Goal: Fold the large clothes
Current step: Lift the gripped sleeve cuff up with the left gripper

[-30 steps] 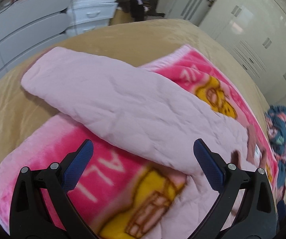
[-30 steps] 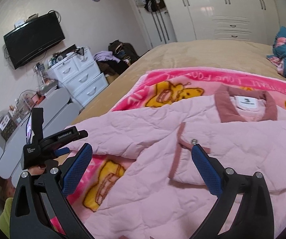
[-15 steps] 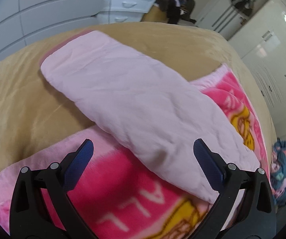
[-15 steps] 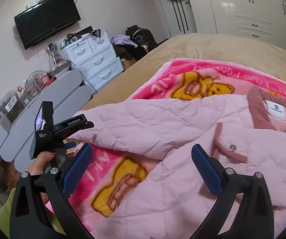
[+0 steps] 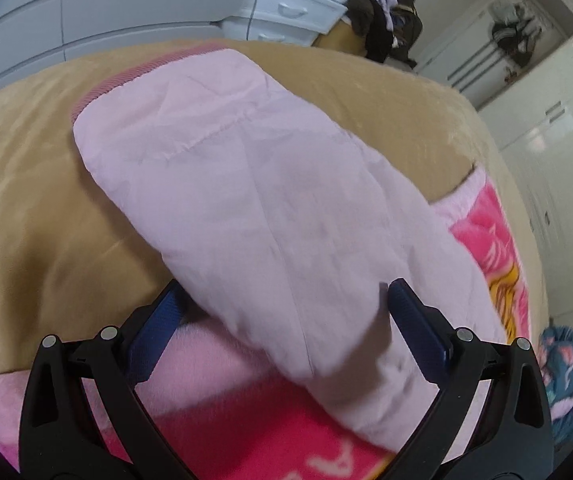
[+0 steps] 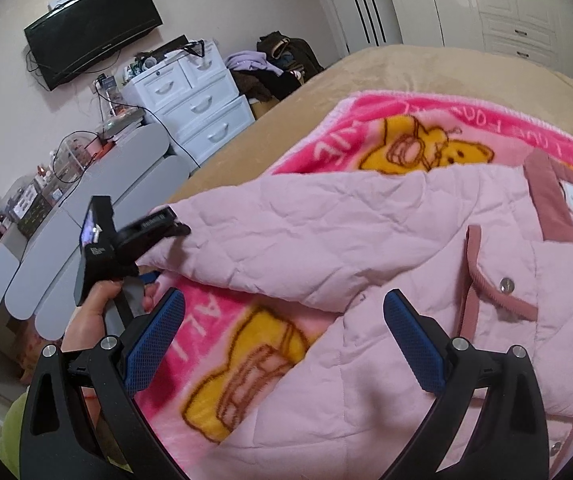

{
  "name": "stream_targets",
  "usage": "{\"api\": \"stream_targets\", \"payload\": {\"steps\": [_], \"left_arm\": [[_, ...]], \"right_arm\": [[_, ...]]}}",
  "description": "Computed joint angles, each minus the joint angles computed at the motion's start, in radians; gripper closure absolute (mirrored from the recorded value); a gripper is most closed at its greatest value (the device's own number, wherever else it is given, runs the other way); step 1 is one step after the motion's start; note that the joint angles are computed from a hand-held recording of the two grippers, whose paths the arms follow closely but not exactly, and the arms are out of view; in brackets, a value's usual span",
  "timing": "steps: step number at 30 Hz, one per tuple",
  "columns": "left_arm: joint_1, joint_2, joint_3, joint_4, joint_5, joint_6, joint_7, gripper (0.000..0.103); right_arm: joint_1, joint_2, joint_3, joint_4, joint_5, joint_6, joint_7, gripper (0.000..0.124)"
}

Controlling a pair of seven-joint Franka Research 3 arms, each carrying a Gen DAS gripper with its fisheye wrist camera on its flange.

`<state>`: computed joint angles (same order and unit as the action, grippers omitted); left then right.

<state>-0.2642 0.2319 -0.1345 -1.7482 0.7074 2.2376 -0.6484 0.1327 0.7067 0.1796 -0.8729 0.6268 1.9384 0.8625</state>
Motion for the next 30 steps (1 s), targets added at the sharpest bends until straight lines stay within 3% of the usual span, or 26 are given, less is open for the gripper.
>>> {"api": "stream_targets", "payload": {"steps": [8, 11, 13, 15, 18, 22, 30], "left_arm": [[0.008, -0.044, 0.02, -0.093, 0.126, 0.082, -0.184, 0.009], [0.022, -0.053, 0.013, -0.112, 0.144, 0.103, -0.175, 0.01], [0.029, -0.057, 0.009, -0.116, 0.139, 0.103, -0.157, 0.024], [0.03, -0.069, 0.009, -0.131, 0.161, 0.11, -0.181, 0.057], [0.023, -0.103, 0.005, -0.161, 0.241, 0.105, -0.273, 0.085], [0.014, -0.137, -0.02, -0.14, 0.317, 0.05, -0.302, 0.09], [-0.022, -0.134, -0.064, -0.018, 0.441, -0.071, -0.285, 0.092]], "right_arm": [[-0.015, 0.026, -0.003, 0.01, -0.008, -0.02, 0.019, 0.025], [-0.03, 0.008, 0.0, -0.022, 0.006, -0.028, 0.007, 0.025], [-0.042, -0.017, -0.001, -0.062, 0.021, -0.019, -0.007, 0.025], [-0.061, -0.047, -0.003, -0.107, 0.043, -0.013, -0.018, 0.025], [-0.088, -0.08, -0.014, -0.153, 0.07, -0.009, -0.026, 0.025], [-0.117, -0.117, -0.043, -0.204, 0.086, 0.036, -0.021, 0.025], [-0.182, -0.115, -0.048, -0.174, 0.131, 0.04, 0.027, 0.025]]}}
